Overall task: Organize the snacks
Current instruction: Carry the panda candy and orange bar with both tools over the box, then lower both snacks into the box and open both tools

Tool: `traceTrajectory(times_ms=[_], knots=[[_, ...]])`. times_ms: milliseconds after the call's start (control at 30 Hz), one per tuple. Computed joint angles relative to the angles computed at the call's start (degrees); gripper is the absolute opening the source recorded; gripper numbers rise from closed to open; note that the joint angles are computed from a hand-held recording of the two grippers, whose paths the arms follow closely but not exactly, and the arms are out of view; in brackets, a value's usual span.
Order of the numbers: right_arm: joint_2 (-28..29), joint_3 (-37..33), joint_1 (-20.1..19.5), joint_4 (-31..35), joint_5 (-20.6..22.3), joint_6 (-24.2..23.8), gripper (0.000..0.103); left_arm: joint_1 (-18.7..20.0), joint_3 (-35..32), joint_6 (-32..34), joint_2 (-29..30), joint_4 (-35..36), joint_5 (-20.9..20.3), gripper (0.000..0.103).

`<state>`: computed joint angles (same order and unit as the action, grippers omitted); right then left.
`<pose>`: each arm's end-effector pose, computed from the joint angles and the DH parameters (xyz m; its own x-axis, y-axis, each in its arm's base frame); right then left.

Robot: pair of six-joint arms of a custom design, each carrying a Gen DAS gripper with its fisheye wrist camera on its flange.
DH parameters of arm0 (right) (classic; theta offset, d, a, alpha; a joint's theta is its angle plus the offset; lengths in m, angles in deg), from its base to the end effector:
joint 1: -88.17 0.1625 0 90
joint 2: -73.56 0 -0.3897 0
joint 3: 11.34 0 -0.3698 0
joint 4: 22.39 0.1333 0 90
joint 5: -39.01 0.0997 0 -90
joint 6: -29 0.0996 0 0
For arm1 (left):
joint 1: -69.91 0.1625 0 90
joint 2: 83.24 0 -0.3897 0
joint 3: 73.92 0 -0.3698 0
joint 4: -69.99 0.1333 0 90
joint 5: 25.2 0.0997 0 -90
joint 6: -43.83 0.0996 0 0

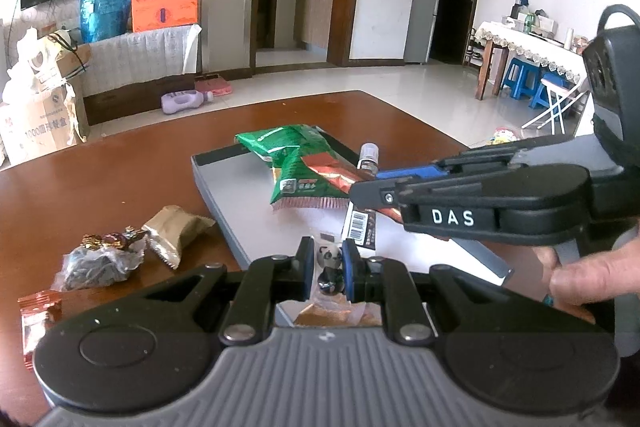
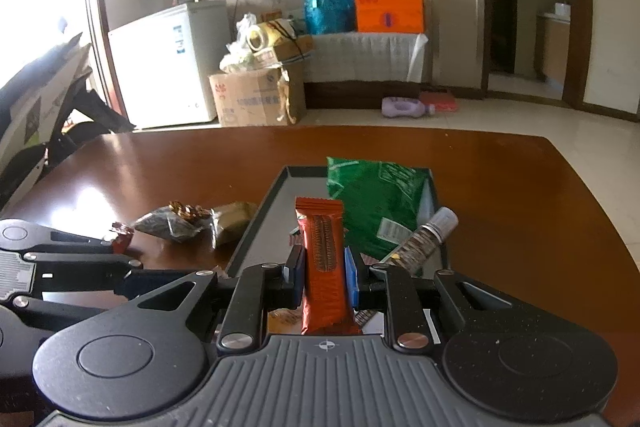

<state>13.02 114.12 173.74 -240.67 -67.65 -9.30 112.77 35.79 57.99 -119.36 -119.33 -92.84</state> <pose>0.0675 -0.4851 0.2132 -0.7555 -0.0185 0.6549 -0.5525 0.5550 -0.6218 -0.2860 -0.4990 -0.0022 -0.5658 0.6983 -0.4385 0.8238 0.4558 -0.3371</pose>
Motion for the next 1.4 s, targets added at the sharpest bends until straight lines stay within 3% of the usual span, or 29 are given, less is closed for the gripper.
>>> traceTrajectory(times_ms=[1400], knots=[[-0.2,-0.8,-1.5,3.9,-4.8,-0.5,0.023,1.3,-6.8,-2.4,6.2,3.3,-0.3,0.012]])
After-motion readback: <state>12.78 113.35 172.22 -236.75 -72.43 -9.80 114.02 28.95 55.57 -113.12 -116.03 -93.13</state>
